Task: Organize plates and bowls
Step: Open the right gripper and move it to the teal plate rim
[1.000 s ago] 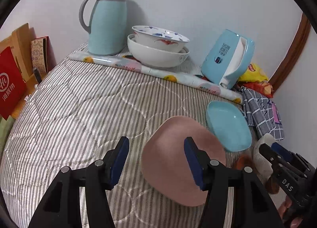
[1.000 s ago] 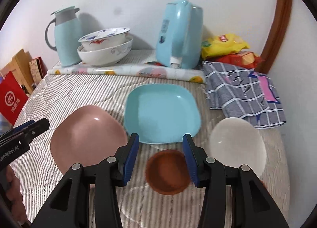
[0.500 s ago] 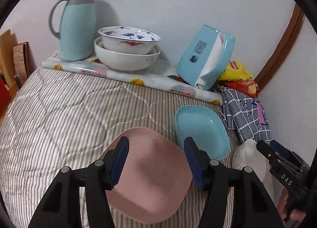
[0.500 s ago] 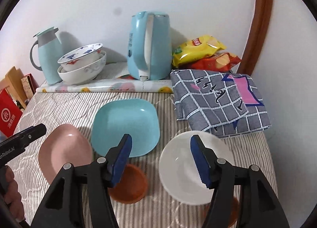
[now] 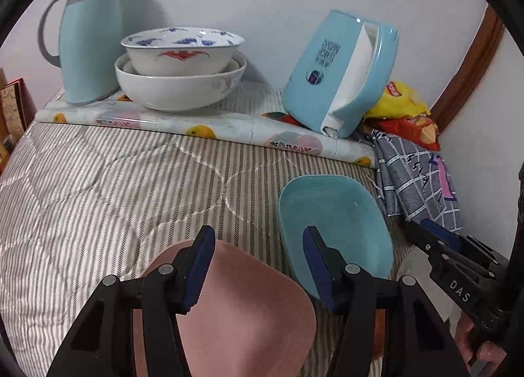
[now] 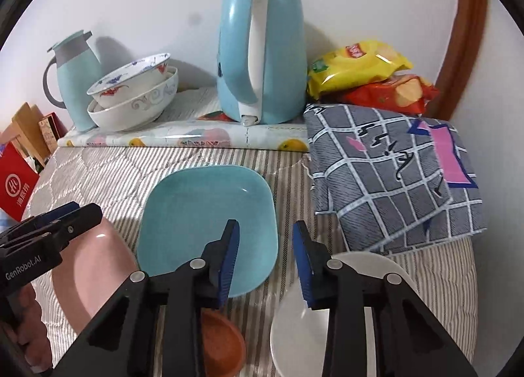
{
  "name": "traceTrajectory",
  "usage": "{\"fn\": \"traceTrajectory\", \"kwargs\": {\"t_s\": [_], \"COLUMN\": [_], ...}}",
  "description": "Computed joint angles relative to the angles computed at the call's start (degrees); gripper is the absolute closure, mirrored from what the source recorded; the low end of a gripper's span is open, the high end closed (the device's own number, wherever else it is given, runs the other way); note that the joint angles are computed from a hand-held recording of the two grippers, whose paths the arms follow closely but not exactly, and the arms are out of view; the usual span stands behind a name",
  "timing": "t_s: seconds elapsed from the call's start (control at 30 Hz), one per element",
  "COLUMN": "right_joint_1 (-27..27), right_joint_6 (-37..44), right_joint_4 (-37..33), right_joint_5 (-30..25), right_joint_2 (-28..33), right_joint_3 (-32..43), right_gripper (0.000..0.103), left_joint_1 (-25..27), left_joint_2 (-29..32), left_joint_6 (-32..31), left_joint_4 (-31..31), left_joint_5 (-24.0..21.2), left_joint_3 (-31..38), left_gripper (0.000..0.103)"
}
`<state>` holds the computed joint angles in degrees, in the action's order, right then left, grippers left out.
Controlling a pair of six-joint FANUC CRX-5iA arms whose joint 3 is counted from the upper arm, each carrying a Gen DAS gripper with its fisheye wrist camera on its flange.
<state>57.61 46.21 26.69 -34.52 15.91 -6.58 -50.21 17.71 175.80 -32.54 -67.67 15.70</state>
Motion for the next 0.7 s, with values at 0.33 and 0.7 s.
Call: {"fn": "traceTrajectory", "kwargs": {"t_s": [0.33,0.7], "right_joint_1": [-1.5,-2.5], "right_joint_6": [6.1,10.7], "right_joint_4": [-7.0,-12.0], "right_joint_5": [-3.3,-6.7], "right_joint_2": [5.2,9.0], "right_joint_3": [6.7,11.9], "right_gripper": [0.077,0.077], "left_joint_1": [3.5,5.8], "left_joint_2": [3.8,6.4], "left_joint_6": [-6.0,-9.0], "left_joint_4": [3.3,6.6], "left_joint_5": [3.4,5.8], "left_joint_3": [2.3,2.9], "left_gripper": [0.062,0.071]}}
